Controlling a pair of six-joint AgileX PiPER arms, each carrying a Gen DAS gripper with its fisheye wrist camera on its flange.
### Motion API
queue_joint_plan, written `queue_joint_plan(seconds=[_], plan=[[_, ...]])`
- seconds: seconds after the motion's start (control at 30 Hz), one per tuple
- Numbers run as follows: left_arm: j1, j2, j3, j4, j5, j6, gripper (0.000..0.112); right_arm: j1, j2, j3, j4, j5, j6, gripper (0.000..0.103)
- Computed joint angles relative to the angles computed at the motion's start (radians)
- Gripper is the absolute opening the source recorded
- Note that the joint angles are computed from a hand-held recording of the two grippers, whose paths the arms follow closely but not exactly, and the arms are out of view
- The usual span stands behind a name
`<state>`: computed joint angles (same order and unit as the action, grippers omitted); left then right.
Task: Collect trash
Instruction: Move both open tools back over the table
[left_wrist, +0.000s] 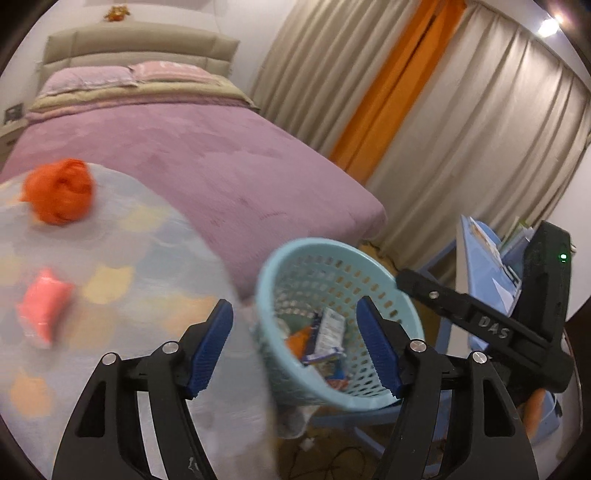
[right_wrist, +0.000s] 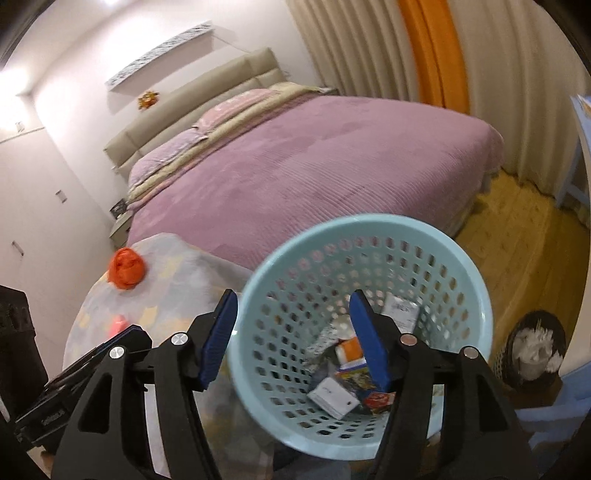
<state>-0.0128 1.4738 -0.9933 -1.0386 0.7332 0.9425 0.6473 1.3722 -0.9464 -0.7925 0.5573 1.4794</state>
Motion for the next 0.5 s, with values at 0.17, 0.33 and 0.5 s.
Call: queue_joint_plan(seconds=[0.17, 0.33, 0.5], plan=[[0.163, -0.029, 0.011, -0.006, 0.050, 0.068, 0.068, 0.087, 0.052, -0.073, -0.049, 0.033, 0.008, 0.060], [0.342, -0.001, -0.013, -0.003, 0.106, 0.127, 0.075, 0.136, 0.133, -0.164, -0.021, 0.041, -0.053, 0.060], [0.432, 0.082, -0.073, 0.060, 0.127, 0.165, 0.076, 0.169, 0.241, -0.295, 0.039, 0.067, -0.141, 0.060]])
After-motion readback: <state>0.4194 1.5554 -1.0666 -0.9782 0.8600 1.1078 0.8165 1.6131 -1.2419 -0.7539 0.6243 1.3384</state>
